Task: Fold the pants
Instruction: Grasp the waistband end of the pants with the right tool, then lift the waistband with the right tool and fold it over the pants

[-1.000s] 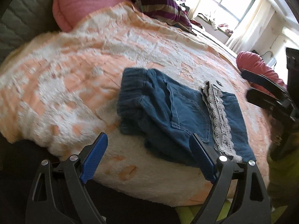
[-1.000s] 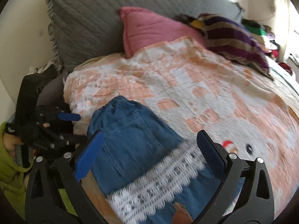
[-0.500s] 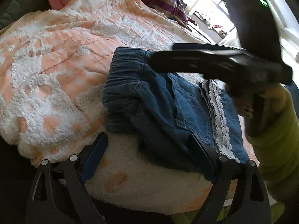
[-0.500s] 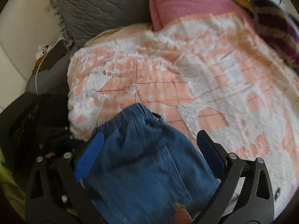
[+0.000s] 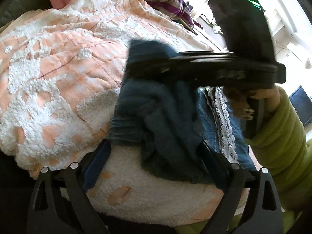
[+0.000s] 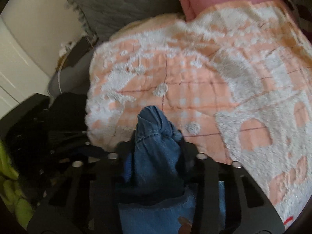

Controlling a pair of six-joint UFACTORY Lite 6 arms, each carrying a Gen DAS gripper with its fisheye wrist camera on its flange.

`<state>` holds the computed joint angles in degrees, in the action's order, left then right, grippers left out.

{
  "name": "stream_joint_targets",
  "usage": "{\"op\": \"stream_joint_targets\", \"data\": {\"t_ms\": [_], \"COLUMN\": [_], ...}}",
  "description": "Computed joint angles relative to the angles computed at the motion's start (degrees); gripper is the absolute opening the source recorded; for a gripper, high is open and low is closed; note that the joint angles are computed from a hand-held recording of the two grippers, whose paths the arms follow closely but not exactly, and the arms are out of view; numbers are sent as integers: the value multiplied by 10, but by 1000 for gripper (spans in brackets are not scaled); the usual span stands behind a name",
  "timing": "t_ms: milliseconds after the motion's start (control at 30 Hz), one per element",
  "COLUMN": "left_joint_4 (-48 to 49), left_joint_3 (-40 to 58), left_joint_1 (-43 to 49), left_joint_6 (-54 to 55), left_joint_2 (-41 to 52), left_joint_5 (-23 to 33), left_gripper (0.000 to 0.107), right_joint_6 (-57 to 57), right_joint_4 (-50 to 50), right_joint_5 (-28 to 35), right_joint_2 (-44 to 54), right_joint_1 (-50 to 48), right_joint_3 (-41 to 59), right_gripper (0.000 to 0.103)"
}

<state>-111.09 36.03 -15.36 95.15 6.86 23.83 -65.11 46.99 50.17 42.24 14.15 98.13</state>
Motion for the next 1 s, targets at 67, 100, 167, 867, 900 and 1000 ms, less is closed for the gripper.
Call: {"op": "stream_joint_targets", "data": {"t_ms": [67, 100, 167, 867, 900, 1000], "left_joint_4": [5, 4, 19, 126, 141, 273], "left_joint_3": [9, 12, 27, 269, 281, 350], "left_joint_1": [-5, -9, -16, -239, -249, -281], "left_joint_6": [-14, -17, -36, -196, -207, -310], "left_joint_2": [2, 1, 10, 141, 152, 203], "left_joint_5": [-2, -2, 13, 28, 27, 2], "left_gripper": [93, 93, 93, 93, 93, 93], "right_joint_6": [-37, -67, -101, -298, -305, -306], "right_joint_4": [39, 61, 87, 150, 146, 138], "right_joint_5": [19, 24, 35, 180, 181, 180], "right_joint_2": [-31, -59, -97, -273, -272, -254], "right_joint_1": [-25, -41, -62, -374, -392, -446], "right_joint_3": [-30, -61, -100, -323, -330, -334], "right_gripper": [25, 25, 25, 35, 36, 41]}}
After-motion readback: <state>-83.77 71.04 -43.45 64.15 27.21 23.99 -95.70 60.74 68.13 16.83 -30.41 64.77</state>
